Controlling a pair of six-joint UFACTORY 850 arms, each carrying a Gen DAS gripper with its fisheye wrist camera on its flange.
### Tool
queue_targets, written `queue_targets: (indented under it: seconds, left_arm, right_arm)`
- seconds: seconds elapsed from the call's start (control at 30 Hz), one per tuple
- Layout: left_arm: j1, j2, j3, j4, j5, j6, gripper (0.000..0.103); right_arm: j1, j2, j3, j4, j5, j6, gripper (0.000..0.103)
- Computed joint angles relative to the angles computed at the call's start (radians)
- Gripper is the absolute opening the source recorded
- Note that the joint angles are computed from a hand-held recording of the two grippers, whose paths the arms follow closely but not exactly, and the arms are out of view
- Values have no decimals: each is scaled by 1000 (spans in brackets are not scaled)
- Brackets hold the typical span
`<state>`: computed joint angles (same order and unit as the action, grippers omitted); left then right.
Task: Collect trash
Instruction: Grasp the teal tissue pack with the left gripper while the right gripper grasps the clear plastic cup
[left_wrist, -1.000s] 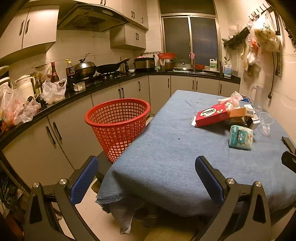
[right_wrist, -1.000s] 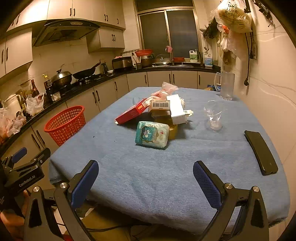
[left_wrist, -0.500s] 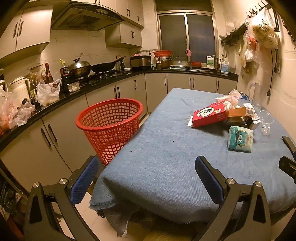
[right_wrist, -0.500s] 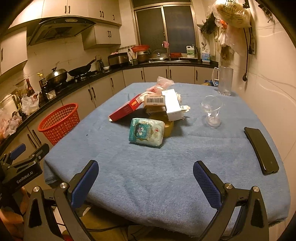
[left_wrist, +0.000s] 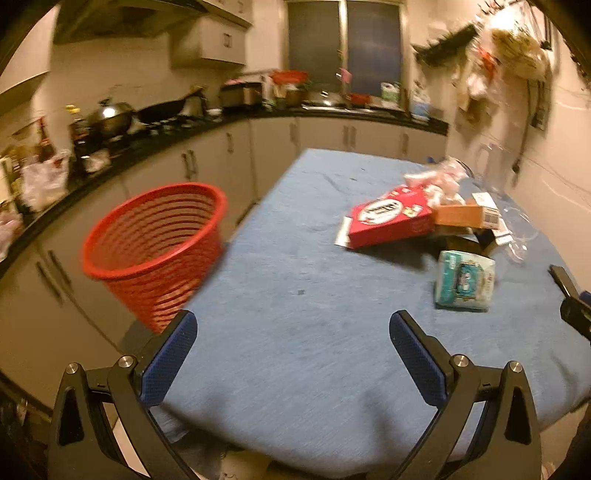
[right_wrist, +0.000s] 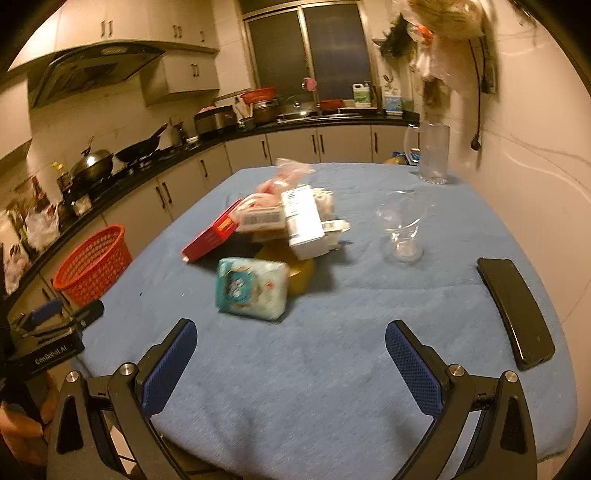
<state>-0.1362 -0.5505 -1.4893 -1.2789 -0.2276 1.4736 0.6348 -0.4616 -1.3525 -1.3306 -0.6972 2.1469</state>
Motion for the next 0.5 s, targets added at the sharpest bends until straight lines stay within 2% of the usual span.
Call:
queue_targets:
  seconds: [0.07,0.17,0.27,0.33,0.4,0.47,0.5]
  left_arm:
    - [-7,-24,-35,104,-32,-91,103]
    - [-18,-59,-89,189,-90,-146,103]
    - [-25,-92,-146,238,-149,-176,103]
    - [-28,-117,-191,283,-189,-214,101]
    - [-26,-144,-238,329,-250,-261,91]
    - [-26,-180,-295,381,-321,-316,85]
    - [-26,-209,-341,409,-385,-346,85]
  right_arm:
    - [-15,7,7,-6,27,0,103]
    - [-27,10,4,-1,38,-44,103]
    - [-64,30,19,-25,144,-54,103]
    - [-83,31,14,-24,178,-78,102]
    - [-98,24,-3,0,195,-136,99]
    - [-116,12,-25,58,220,-220,94]
    - [-126,7,-35,84,237,-254,88]
